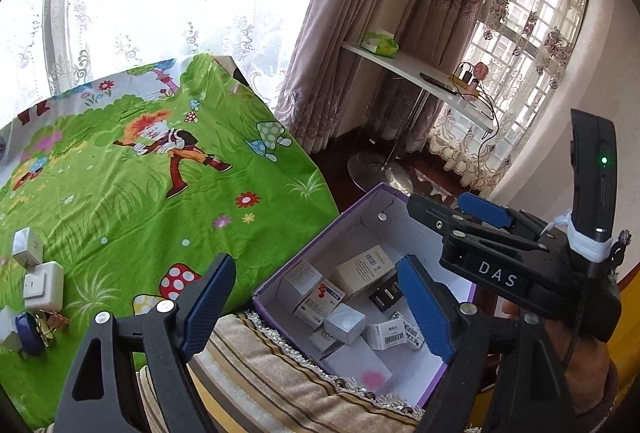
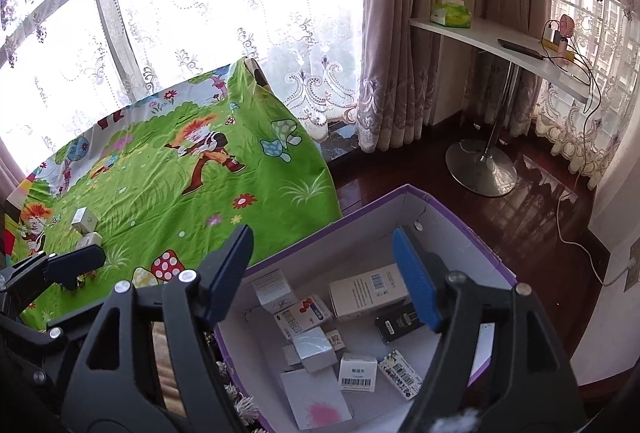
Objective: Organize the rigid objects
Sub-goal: 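Move both open tools back over the remaining items on the bed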
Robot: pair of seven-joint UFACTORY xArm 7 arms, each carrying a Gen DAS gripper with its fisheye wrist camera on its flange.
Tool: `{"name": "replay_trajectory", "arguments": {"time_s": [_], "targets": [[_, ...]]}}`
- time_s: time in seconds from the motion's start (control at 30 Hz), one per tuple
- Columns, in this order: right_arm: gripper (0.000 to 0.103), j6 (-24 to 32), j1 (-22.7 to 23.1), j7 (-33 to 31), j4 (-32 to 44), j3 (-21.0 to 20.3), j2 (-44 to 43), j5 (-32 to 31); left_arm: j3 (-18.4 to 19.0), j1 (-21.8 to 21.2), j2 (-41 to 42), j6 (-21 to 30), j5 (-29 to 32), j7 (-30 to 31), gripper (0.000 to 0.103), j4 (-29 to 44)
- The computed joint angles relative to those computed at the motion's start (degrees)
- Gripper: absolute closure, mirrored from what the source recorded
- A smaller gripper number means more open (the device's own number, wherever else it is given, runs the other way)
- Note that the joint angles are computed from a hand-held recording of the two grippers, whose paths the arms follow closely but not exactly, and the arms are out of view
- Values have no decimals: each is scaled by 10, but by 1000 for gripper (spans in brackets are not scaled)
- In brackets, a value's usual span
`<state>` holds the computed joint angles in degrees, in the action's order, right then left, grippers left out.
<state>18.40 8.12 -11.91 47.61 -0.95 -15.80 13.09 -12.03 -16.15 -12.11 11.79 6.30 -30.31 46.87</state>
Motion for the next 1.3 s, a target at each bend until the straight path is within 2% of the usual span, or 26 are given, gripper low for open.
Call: {"name": "replay_trajectory", "arguments": {"time_s": [0.1,0.2,0.3,0.37,0.43,0.57,0.7,0.9,1.0,1.1,1.3], "targets": [[18,-3,-4,18,1,17,-5,-20,-49,75,-31,-23,102,-86,19,-23],[16,-8,3,27,1,28,-10,-36,-77,129,-61,-37,169,-118,19,-38],[11,-14,7,46,6,40,-10,-50,-99,176,-96,-39,210,-144,19,-55],[6,-21,-6,79,10,60,-9,-83,-110,201,-116,-24,225,-152,19,-58],[6,-20,-19,119,18,80,-5,-120,-102,205,-131,-18,228,-146,19,-65],[3,-21,-15,167,35,92,3,-157,-79,217,-166,-46,210,-134,19,-100],[3,-25,5,183,49,92,15,-166,-76,249,-195,-56,191,-123,19,-128],[3,-29,14,222,77,118,37,-227,-60,278,-229,-68,151,-98,19,-165],[3,-36,42,204,86,113,48,-216,-55,291,-243,-69,136,-81,19,-180],[3,-33,78,159,96,101,64,-171,-47,301,-253,-74,124,-64,19,-195],[3,-13,102,145,128,113,99,-160,-40,334,-270,-81,99,-43,19,-220]]}}
